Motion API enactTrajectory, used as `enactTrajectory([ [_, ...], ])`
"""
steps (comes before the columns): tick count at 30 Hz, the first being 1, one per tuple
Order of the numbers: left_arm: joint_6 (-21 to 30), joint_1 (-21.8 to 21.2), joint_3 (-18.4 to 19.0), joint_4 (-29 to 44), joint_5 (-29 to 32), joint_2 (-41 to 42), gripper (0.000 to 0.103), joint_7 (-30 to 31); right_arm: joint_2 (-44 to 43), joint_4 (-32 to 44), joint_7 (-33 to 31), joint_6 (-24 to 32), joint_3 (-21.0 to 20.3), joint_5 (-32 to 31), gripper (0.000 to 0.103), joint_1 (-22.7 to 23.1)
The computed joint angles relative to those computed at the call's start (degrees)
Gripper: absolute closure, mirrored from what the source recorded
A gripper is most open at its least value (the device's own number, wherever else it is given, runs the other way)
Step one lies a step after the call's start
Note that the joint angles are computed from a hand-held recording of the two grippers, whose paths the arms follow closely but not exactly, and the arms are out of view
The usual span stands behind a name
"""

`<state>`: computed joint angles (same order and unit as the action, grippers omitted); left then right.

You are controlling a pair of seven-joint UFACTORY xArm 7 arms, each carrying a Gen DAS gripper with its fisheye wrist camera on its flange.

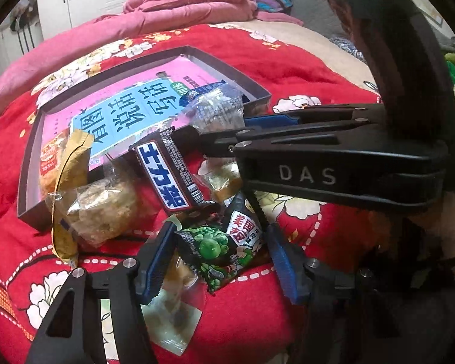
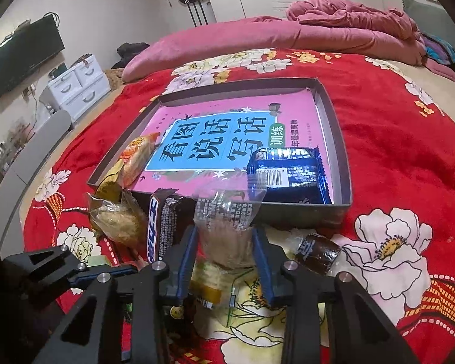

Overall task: Organize snacks
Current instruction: 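Grasp the clear food bag with the right tool while the left tool grasps the green pea bag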

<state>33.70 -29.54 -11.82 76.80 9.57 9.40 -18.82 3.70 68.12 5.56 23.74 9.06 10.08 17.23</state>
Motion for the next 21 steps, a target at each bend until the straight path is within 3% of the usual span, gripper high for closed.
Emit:
enactTrajectory([
  [13, -1.12, 1.19, -0.12, -0.51, -4.03, -0.39, 0.045, 1.05, -2.99, -2.98, -1.73, -5.27, -0.61, 5.51, 0.067, -0.79],
  [21, -8.68, 3.03, 0.02, -4.98, -7.88, -4.59, 0.047, -0.08, -3.81, -3.89, -2.92, -7.89, -0.7, 8.02, 0.067, -0.75],
])
